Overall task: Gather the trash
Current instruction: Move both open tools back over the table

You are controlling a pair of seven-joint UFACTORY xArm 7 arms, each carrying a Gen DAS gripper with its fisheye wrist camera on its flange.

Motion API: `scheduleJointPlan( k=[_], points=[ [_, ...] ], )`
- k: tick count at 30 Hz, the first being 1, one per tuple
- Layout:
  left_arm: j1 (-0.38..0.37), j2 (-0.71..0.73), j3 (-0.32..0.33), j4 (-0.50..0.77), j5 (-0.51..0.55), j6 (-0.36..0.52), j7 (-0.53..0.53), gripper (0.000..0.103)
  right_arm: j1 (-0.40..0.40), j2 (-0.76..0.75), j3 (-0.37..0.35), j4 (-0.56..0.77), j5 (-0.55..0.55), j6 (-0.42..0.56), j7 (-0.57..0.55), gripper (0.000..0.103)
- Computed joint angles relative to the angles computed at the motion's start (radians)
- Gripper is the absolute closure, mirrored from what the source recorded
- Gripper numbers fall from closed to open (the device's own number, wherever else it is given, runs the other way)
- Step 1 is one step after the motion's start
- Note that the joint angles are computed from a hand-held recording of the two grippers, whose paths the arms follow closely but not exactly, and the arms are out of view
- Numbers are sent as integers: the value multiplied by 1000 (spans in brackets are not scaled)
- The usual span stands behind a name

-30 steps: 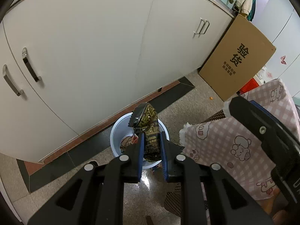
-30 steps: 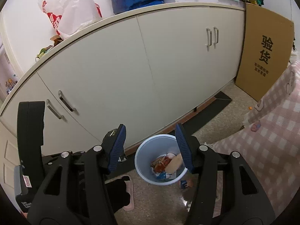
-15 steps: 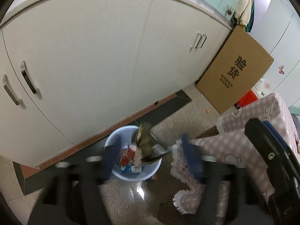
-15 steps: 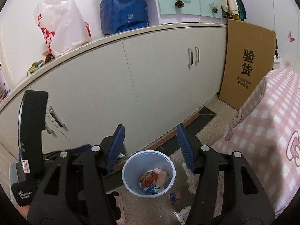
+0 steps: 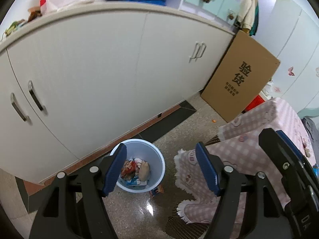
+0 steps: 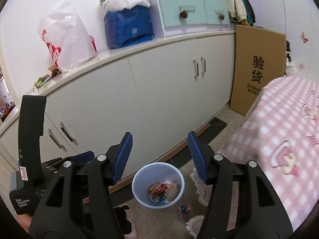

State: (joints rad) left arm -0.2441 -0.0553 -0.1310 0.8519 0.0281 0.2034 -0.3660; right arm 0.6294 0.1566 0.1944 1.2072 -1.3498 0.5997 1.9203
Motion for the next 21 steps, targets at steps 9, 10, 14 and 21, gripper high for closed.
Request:
scheduleJointPlan(
  k=[9,10,14,21],
  points=[
    [-44,-92,-88,8,123,28,-124,32,-59,-303,81,-252,32,88,57,43],
    [-52,-97,-99,14,135,31,-133,32,-70,-344,91,-285,42,94,61,43],
    [-108,-99,-132,50,152,53,-128,31,-107,-519,120,-419,107,115,55,42],
    [-193,-5,-212,191,333,102,-249,29,-134,-859,114,-655,277,155,-35,41]
  ],
)
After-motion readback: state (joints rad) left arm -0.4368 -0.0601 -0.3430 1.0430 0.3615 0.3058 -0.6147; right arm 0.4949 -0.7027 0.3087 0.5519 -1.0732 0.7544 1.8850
